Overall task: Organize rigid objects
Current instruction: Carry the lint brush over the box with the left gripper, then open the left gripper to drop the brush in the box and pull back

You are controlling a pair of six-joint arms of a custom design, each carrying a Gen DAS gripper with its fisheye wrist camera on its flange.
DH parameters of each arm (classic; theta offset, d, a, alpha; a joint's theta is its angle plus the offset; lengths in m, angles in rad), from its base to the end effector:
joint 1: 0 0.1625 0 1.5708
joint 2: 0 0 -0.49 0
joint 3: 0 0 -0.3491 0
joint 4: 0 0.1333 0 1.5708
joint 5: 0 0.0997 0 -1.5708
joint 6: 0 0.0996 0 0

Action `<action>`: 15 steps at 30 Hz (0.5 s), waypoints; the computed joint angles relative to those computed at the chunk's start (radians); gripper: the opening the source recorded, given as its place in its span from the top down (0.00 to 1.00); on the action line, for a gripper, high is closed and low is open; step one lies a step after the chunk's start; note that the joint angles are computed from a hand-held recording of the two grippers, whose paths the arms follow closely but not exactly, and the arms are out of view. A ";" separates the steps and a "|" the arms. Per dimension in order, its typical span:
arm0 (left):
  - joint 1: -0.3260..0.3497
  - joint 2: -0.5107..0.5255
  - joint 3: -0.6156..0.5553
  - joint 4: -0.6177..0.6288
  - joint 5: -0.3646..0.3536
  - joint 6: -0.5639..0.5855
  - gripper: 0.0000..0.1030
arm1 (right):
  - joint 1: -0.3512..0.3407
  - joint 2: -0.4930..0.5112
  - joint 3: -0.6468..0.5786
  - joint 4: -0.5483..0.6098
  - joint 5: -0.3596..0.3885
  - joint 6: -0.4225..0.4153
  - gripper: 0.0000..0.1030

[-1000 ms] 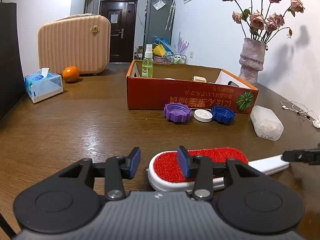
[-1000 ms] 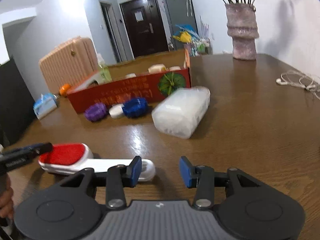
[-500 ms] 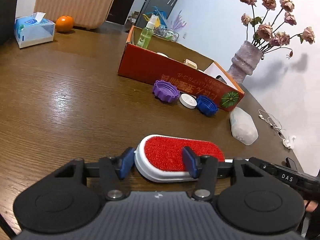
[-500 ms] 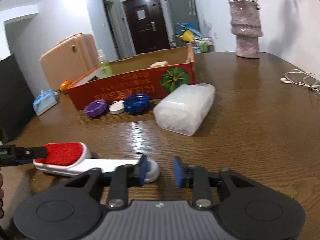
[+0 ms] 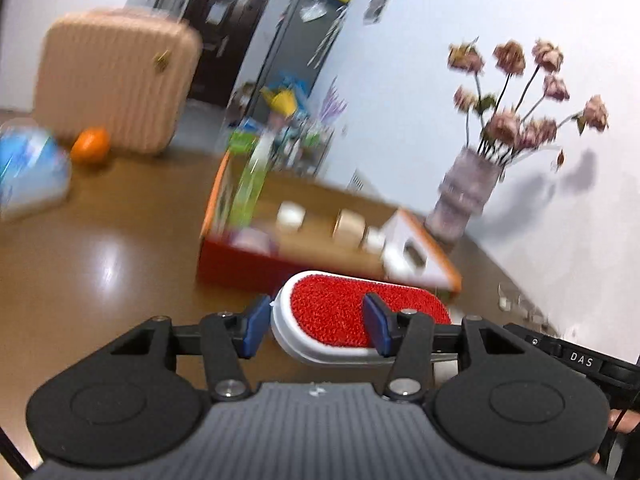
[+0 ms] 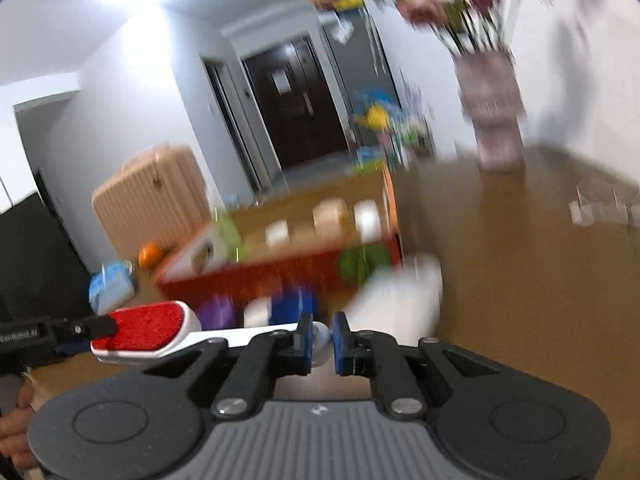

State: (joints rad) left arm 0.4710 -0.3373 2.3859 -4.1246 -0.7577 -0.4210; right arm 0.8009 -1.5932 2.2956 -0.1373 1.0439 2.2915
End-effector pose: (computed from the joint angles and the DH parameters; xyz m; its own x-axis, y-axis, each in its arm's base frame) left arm -0.2829 -0.3749 0.0030 -0.8892 0.2511 -0.3824 0.4562 0.5475 -0.7015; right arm -0.0596 -0.3250 0.2965 -0.8847 -0.0931 0.4568 -0.4424 0.4767 -0.7596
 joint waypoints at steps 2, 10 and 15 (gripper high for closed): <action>0.072 -0.042 -0.112 0.086 -0.043 0.092 0.51 | 0.117 0.036 -0.080 -0.028 0.082 0.063 0.90; 0.244 -0.056 -0.340 0.298 -0.116 0.215 0.51 | 0.302 0.287 -0.422 0.107 0.267 0.237 0.91; 0.272 -0.042 -0.349 0.381 -0.101 0.240 0.54 | 0.313 0.353 -0.454 0.094 0.305 0.202 0.92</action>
State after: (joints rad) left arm 0.7431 -0.3791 2.0370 -3.7432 -0.8585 -0.1805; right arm 1.1137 -1.2404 1.8418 -0.0433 1.3486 2.4937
